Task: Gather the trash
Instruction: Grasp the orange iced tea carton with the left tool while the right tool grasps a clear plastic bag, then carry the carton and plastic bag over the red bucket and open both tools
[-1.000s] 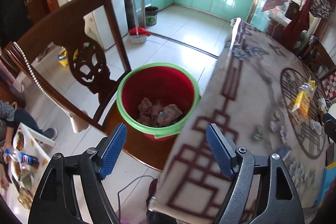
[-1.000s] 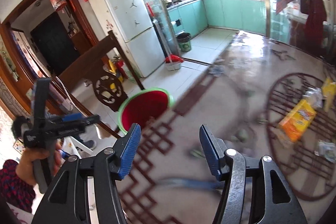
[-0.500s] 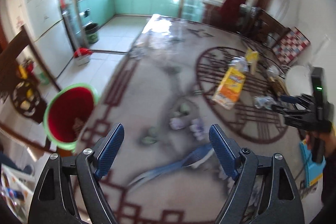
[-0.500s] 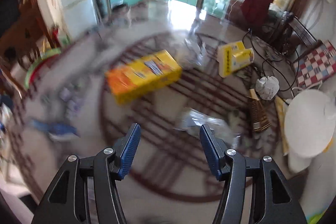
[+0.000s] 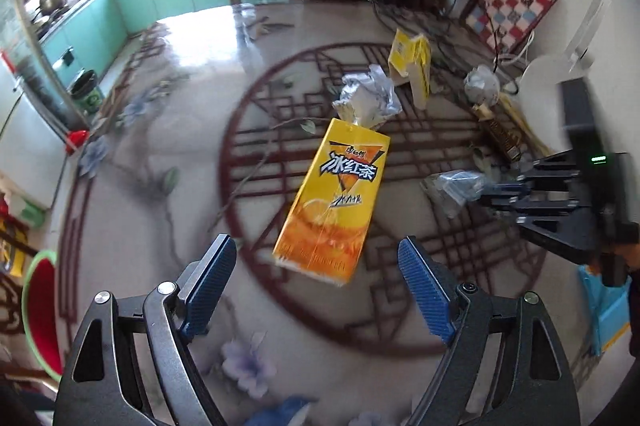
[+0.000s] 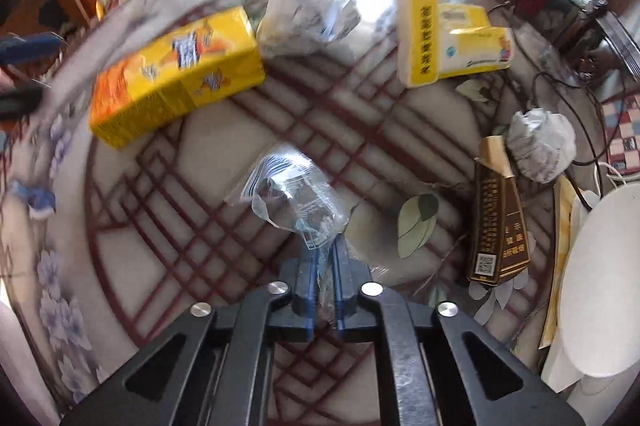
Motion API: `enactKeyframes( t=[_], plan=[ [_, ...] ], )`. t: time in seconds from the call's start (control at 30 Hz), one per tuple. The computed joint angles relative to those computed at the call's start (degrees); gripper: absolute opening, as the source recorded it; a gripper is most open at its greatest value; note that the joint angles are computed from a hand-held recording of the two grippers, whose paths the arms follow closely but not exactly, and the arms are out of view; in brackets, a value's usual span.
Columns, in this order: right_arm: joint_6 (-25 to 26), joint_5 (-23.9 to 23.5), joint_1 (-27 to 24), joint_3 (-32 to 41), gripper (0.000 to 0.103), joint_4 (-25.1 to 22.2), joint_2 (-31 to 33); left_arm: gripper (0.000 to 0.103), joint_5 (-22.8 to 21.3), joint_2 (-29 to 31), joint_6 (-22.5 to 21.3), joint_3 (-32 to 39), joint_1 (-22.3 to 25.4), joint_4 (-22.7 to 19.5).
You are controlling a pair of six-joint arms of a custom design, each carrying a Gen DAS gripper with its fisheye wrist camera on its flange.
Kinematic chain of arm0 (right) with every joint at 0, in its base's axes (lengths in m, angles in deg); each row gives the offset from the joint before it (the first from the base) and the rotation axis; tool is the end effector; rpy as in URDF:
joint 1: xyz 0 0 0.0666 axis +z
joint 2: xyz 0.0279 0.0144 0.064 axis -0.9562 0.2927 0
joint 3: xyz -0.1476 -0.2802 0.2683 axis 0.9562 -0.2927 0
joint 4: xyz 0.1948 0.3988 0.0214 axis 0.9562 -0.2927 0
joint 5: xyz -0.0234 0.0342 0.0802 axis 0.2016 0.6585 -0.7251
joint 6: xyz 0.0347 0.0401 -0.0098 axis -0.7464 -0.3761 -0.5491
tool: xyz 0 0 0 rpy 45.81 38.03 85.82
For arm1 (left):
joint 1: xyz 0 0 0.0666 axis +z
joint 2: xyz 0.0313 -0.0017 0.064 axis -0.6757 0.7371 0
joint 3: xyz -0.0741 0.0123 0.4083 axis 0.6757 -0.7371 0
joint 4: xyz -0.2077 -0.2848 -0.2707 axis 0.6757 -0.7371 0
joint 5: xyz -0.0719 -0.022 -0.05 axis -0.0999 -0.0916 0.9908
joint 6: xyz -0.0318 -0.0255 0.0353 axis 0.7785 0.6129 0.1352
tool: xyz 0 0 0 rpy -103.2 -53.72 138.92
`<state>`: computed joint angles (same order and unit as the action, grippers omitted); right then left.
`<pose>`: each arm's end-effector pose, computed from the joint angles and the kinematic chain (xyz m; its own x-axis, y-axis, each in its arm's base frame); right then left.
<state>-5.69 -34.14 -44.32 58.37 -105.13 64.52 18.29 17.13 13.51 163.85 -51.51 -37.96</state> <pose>0.5361 0.2904 0.3998 -0.9163 -0.1421 -0.3745 -0.1821 0.9805 0.0735 0.5752 -0.1003 0.4739 -0.7160 0.4912 -0.4960 0.5787 0.8150 -0.0283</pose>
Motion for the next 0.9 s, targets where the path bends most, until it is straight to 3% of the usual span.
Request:
enactKeyframes(
  t=[0.1, 0.27, 0.3, 0.33, 0.47, 0.67, 0.9],
  plan=[
    [-4.30, -1.47, -0.67, -3.54, 0.004, 5.04, -3.31, 0.083, -2.81, 2.91, -1.13, 1.40, -2.11, -0.09],
    [-9.38, -1.91, -0.87, -6.93, 0.004, 9.54, -7.10, 0.082, -6.01, 6.46, -1.77, 3.01, -3.73, -2.06],
    [-10.48, -1.35, -0.72, -7.49, 0.004, 10.30, -7.88, 0.077, -5.94, 6.71, -1.64, 3.00, -3.72, -2.38],
    [-12.01, -0.58, -0.12, -7.98, 0.004, 10.94, -8.82, 0.065, -5.92, 6.66, -1.50, 2.68, -3.65, -2.34],
    [-18.74, 2.60, 1.74, -7.74, 0.004, 9.59, -10.25, 0.058, -6.43, 4.54, -1.41, 1.02, -3.47, -0.57],
    [-28.73, 4.42, 3.23, -8.30, 0.004, 12.88, -11.90, 0.058, -1.89, -1.37, 1.52, -0.59, -0.80, 0.10],
    [-32.15, 9.46, 6.68, -5.48, 0.004, 12.83, -12.78, 0.058, 0.57, -6.08, 3.11, -2.02, 2.99, -0.09]
  ],
)
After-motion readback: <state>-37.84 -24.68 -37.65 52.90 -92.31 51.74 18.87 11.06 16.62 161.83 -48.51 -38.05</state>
